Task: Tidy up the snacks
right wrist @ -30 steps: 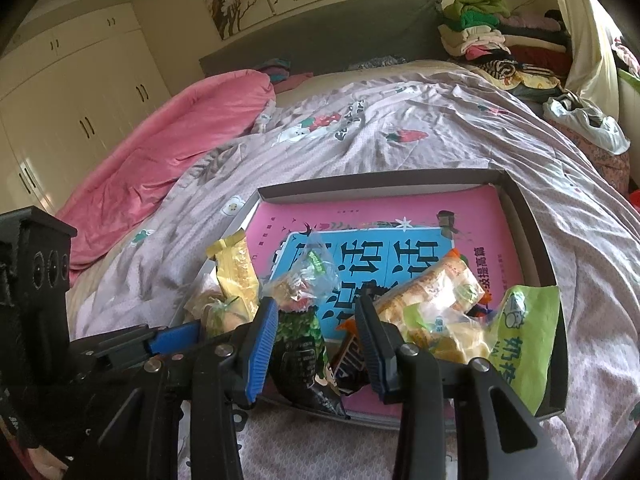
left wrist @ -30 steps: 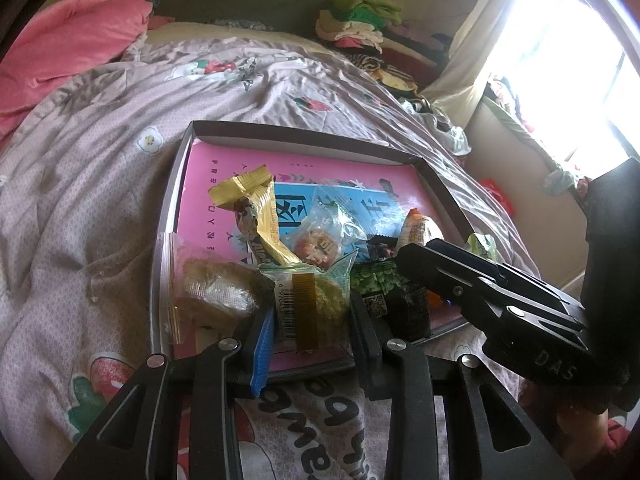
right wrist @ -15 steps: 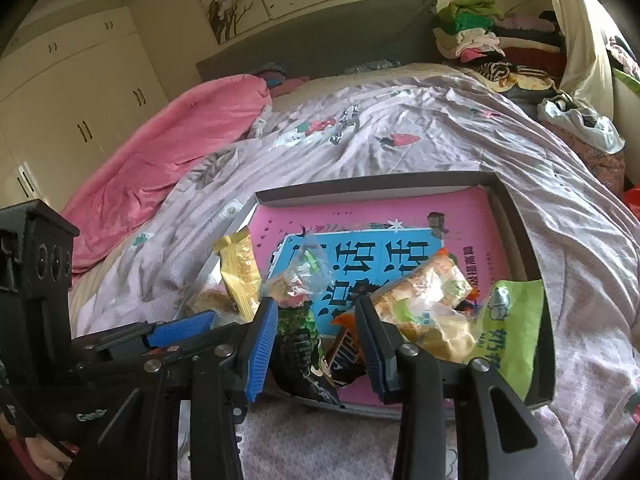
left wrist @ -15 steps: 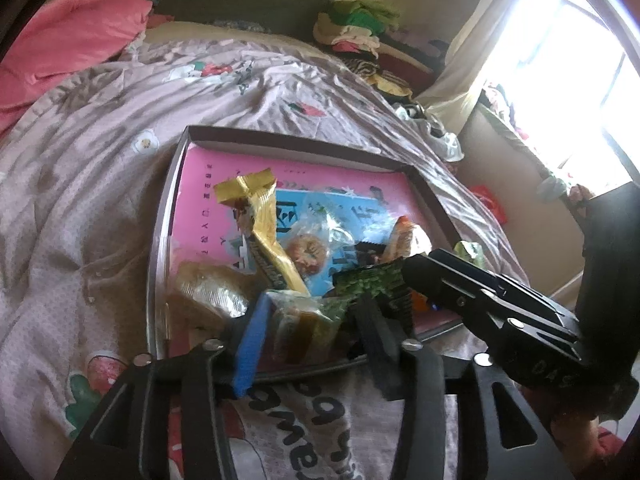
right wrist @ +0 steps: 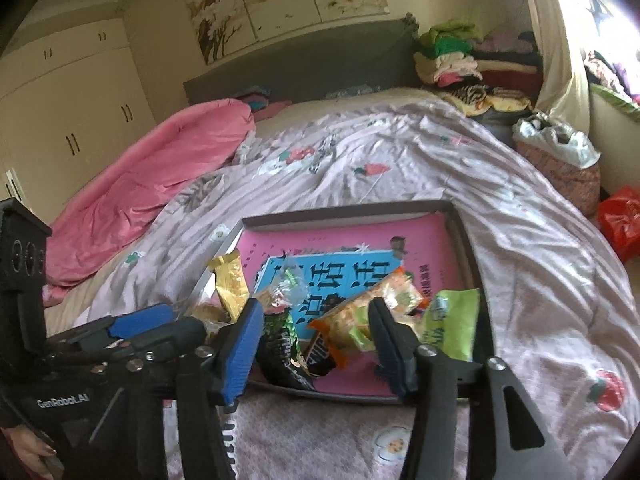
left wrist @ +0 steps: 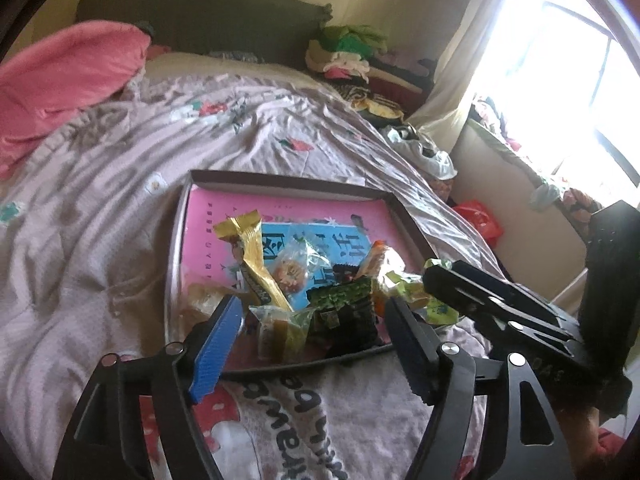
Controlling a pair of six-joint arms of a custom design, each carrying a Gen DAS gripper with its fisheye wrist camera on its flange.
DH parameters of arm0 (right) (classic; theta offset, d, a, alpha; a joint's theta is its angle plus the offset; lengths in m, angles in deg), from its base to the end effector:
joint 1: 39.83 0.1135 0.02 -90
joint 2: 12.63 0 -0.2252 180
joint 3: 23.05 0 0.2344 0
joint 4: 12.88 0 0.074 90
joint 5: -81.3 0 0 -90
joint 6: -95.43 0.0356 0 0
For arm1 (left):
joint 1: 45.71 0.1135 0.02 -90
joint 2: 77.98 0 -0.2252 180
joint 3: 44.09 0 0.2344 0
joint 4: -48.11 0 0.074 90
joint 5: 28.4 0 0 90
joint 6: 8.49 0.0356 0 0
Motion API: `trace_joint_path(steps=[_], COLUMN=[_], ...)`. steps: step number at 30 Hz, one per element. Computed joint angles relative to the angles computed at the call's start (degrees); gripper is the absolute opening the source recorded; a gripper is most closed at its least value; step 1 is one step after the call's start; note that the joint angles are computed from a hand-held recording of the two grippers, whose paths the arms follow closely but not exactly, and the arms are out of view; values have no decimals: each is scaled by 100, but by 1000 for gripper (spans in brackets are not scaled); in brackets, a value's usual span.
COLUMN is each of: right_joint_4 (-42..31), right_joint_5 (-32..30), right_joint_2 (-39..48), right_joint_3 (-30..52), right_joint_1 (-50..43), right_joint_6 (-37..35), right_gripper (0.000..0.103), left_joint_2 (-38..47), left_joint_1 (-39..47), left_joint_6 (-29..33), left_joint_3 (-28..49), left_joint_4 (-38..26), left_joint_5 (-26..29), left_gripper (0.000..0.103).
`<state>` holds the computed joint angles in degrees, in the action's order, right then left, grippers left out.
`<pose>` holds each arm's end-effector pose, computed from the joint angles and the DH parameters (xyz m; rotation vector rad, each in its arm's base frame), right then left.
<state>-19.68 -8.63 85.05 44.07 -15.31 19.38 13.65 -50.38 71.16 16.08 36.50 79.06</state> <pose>0.3085 0.1407 0.1510 -0.2064 2.2384 0.3650 0.3033 -0.0355 0.1425 0.0396 2.3288 -0.4857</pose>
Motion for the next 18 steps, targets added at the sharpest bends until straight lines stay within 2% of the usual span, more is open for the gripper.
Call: trace_joint_path(steps=[7,14,18], right_joint_4=[-116,-205,-173], right_joint_5=[610,1031,920], right_joint_2=[-1295,-2134,-2249], right_joint_3=[-1114,-2227,-2573], right_joint_1=[334,539,403], right_joint_6=[-52,286,566], right_gripper=[76,77,79], left_joint_2=[-984,-1741,-1844], left_joint_1=[-349,-921,-1052], left_joint_6=[-247,-558,-685], left_joint_3=[-679,-1487,-1720], left_joint_4=[-490,-668,-687], left_joint_5=[-617,-1346,-1493], left_gripper=[79,80,80])
